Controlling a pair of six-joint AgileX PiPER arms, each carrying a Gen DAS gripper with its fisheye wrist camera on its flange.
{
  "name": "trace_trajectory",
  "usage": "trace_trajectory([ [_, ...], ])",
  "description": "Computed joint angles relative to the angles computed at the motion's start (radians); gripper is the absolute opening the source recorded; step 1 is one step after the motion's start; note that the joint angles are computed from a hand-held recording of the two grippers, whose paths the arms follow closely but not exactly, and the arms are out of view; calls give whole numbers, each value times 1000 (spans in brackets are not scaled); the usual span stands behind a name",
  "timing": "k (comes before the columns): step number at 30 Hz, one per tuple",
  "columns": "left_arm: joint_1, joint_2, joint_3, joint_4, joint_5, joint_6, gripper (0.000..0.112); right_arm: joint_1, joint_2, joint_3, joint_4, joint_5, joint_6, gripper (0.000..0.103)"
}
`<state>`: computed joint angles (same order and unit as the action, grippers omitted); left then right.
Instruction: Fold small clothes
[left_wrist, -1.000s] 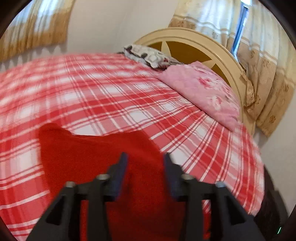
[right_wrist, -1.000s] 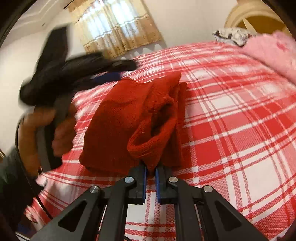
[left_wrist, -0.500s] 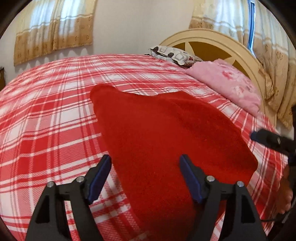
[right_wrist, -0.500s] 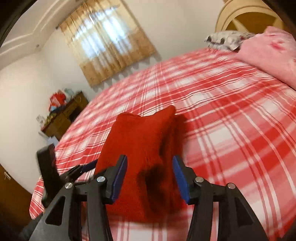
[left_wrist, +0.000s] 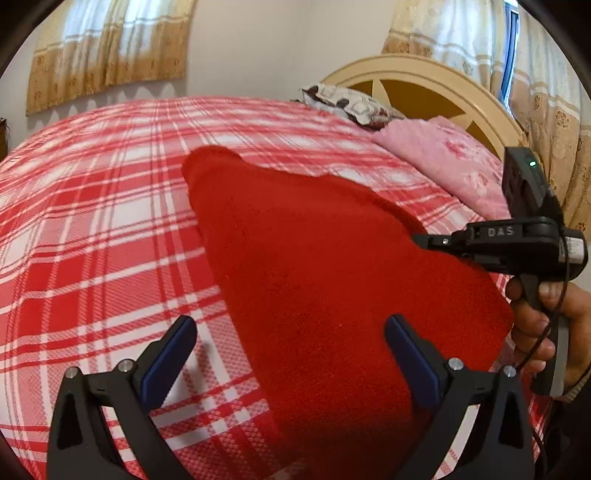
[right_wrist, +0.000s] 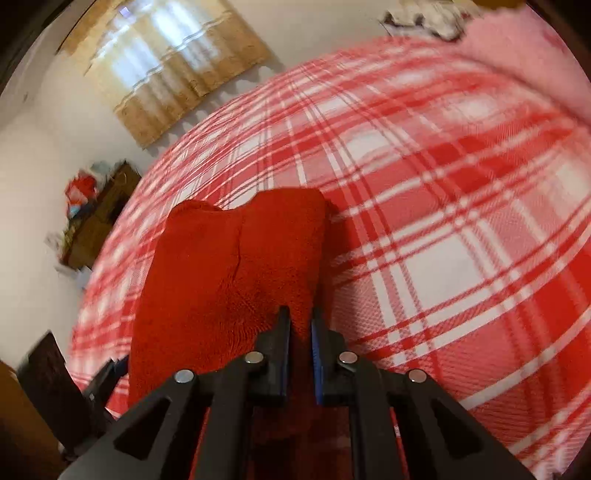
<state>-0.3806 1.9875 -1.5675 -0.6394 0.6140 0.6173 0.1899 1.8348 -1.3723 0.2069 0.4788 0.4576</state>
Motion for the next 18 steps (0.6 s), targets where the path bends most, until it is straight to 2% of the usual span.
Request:
trace_trajectory([
  [1, 5, 7, -10, -8, 16, 0, 103, 23, -9, -20, -100, 15, 78, 18],
  [3, 14, 10, -13, -32, 29, 7, 103, 81, -36, -64, -300, 51, 199, 20],
  [5, 21, 12, -13, -44, 37, 6, 103, 123, -34, -113, -382, 52, 208, 20],
  [7, 23, 13, -12, -52, 43, 9, 103, 144, -1, -174, -304, 47, 88, 22],
  [9, 21, 12, -11, -48, 41, 5, 103, 161, 59, -265, -219, 113, -14, 23],
  [12, 21, 10, -8, -47, 41, 1, 103, 169, 183, -419, -263, 278, 5, 23],
  [13, 21, 11, -10, -45, 44, -5, 103, 155, 205, -420, -244, 285, -3, 23],
  [14, 22, 14, -14, -43, 49, -10, 103, 136, 202, -385, -208, 252, -12, 23],
  [15, 25, 19, -23, -42, 56, -13, 103, 116, 176, -322, -168, 178, -37, 23],
  [18, 30, 33, -41, -44, 82, -20, 103, 55, 124, -207, 22, 88, -181, 21],
])
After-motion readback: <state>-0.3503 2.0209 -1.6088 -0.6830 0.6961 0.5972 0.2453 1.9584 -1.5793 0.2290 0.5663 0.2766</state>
